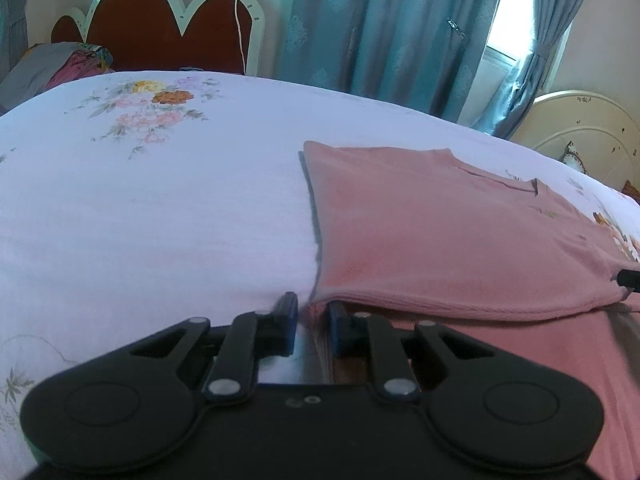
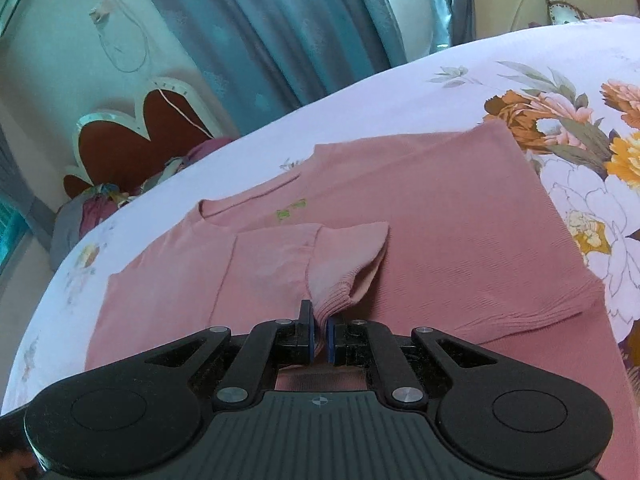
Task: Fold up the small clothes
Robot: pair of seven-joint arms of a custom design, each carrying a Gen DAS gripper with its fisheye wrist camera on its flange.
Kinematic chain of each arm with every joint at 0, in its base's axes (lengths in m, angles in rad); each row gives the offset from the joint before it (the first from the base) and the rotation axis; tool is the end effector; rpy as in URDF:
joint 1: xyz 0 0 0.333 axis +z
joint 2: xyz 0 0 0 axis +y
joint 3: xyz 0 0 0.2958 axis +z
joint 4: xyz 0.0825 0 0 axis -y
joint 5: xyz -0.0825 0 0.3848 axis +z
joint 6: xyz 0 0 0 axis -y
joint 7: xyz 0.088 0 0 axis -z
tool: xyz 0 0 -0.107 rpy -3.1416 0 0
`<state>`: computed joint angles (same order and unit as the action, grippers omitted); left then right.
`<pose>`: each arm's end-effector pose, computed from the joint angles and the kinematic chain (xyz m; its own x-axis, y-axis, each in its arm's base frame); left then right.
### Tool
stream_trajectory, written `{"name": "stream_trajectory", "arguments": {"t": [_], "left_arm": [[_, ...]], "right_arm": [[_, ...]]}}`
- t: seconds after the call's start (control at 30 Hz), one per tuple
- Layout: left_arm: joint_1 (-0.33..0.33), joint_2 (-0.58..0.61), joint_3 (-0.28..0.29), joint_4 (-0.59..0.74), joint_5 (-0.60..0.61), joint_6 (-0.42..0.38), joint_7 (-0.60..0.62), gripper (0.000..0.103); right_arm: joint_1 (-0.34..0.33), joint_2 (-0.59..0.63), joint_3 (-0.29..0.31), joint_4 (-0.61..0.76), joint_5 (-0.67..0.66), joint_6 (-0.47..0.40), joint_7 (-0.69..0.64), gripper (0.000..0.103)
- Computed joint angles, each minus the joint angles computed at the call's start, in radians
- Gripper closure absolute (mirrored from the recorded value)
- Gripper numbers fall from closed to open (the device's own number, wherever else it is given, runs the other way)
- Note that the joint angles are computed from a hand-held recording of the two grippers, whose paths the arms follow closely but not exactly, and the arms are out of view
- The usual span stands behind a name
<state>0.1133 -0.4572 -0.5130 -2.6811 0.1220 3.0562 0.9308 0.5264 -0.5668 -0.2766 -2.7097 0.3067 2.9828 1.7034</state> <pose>0.4046 -0.1836 0.4316 0.0158 -0.9892 0.1460 -0.6970 -0.1156 -0.7077 0.4123 0.0806 0.4674 0.0007 -0.8828 -0.4697 -0.7478 0.3114 -0.5864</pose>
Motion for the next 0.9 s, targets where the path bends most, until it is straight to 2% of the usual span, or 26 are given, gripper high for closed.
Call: {"name": "stream_trajectory", "arguments": {"t": [0.13,0.23,0.27,0.3,0.33,0.37,0.4,0.43,0.47,0.53,0.57,0.6,0.63,0.67,0.7,0.73,0.77,0.83,0.9], "left_arm": [[-0.011,0.005,0.013,0.004,0.0,-0.007,0.009,0.088],[-0.044,0.007,0.048,0.006,0.0,-0.02,0.042,0.083],[-0.071,0.002,0.068,0.004,-0.051,-0.027,0.101,0.071],[-0.064,-0.023,0.053,-0.001,-0.087,-0.042,0.133,0.054],[-0.023,-0.078,0.006,-0.021,-0.054,-0.04,0.098,0.045],[0.024,-0.141,-0.039,-0.049,0.043,-0.001,0.006,0.037],[0.036,-0.176,-0.056,-0.068,0.071,0.05,-0.024,0.038],[0.027,-0.177,-0.063,-0.068,0.028,0.072,0.003,0.038],[0.005,-0.145,-0.053,-0.05,0.016,0.088,0.026,0.039],[0.032,-0.061,-0.101,0.003,0.01,0.112,0.054,0.039],[0.055,-0.012,-0.13,0.031,0.005,0.121,0.062,0.039],[0.055,0.038,-0.133,0.057,0.001,0.113,0.075,0.037],[0.021,0.101,-0.105,0.095,-0.04,0.049,0.127,0.038],[-0.003,0.13,-0.077,0.11,-0.011,0.019,0.117,0.037],[-0.01,0.123,-0.063,0.11,0.025,0.021,0.102,0.037],[-0.052,0.132,-0.022,0.127,-0.008,-0.011,0.13,0.037],[-0.073,0.142,0.004,0.133,-0.016,0.001,0.132,0.037],[-0.029,0.193,-0.014,0.169,0.03,0.064,0.1,0.036],[0.03,0.294,-0.042,0.265,0.102,0.051,0.076,0.036]], "right_arm": [[-0.026,0.053,0.028,0.036,0.004,-0.045,0.035,0.098],[-0.03,0.033,0.026,0.021,0.031,-0.047,0.035,0.098],[-0.048,0.025,0.038,0.022,0.024,-0.065,0.044,0.097],[-0.099,0.003,0.081,0.01,-0.005,-0.076,0.075,0.095],[-0.18,-0.02,0.158,-0.007,-0.027,-0.068,0.109,0.083],[-0.247,-0.055,0.214,-0.033,-0.119,-0.04,0.182,0.08],[-0.279,-0.076,0.242,-0.044,-0.154,-0.025,0.198,0.08],[-0.276,-0.084,0.238,-0.045,-0.171,-0.013,0.194,0.08],[-0.242,-0.078,0.208,-0.039,-0.179,-0.005,0.176,0.08],[-0.165,-0.032,0.154,-0.006,-0.195,-0.005,0.135,0.08],[-0.142,0.002,0.144,0.015,-0.206,-0.015,0.119,0.081],[-0.14,0.036,0.149,0.038,-0.218,-0.044,0.115,0.081],[-0.156,0.064,0.166,0.059,-0.23,-0.097,0.128,0.081],[-0.157,0.078,0.165,0.07,-0.227,-0.123,0.125,0.081],[-0.152,0.075,0.158,0.083,-0.223,-0.145,0.105,0.081],[-0.164,0.072,0.168,0.096,-0.231,-0.164,0.099,0.081],[-0.183,0.069,0.187,0.096,-0.249,-0.137,0.099,0.081],[-0.154,0.098,0.159,0.115,-0.228,-0.082,0.062,0.081],[-0.092,0.187,0.109,0.194,-0.164,-0.075,0.004,0.081]]}}
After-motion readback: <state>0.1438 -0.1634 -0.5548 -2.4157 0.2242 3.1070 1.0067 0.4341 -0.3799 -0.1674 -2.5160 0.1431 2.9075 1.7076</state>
